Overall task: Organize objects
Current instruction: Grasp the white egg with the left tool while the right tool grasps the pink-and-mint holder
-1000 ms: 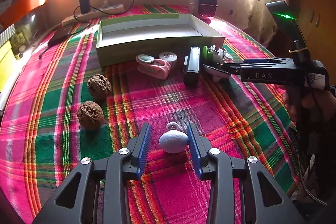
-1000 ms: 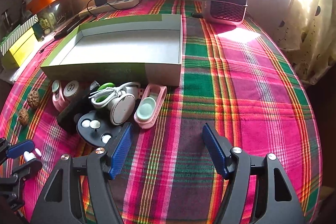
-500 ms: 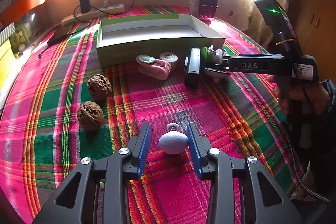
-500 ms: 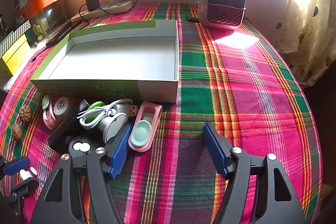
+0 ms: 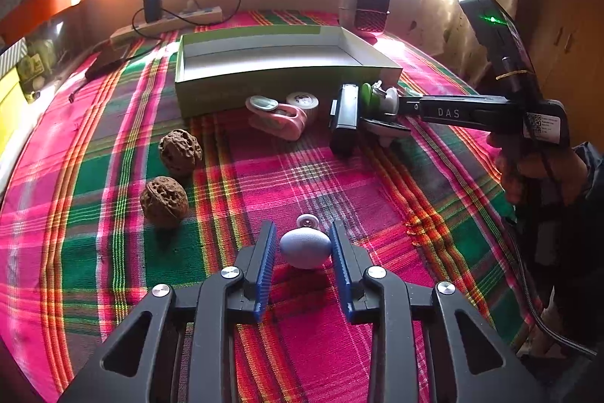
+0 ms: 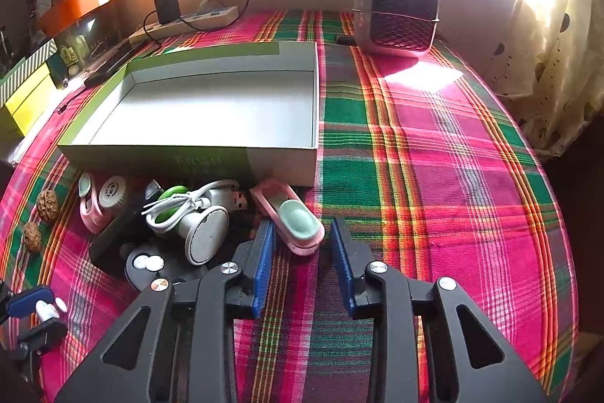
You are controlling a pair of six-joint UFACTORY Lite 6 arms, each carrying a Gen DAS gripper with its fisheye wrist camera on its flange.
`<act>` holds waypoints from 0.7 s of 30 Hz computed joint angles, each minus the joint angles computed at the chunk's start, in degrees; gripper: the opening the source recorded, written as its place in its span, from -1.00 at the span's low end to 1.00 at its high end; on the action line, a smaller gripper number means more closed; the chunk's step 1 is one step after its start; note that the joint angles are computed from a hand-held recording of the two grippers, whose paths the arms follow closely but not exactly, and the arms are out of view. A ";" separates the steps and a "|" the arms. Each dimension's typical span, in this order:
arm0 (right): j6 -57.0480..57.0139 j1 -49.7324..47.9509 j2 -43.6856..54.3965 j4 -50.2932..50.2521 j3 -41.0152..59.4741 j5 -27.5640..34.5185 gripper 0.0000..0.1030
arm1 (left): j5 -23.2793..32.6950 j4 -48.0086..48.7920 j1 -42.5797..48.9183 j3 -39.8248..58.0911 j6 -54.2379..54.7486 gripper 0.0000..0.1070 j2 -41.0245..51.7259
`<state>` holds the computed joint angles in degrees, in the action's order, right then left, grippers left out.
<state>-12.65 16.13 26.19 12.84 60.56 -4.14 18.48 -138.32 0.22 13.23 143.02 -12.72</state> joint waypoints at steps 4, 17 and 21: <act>-2.30 0.41 -0.05 2.25 0.00 0.01 -0.53 | 0.81 4.90 1.71 0.11 -4.22 -0.55 0.03; 21.90 -0.53 -2.62 -22.04 -2.31 -0.11 -0.61 | 0.98 16.65 3.79 2.00 -14.79 -0.56 -1.54; 31.53 -0.81 -4.97 -32.07 -4.23 -0.75 -0.64 | 1.04 20.53 4.95 3.83 -18.26 -0.56 -1.74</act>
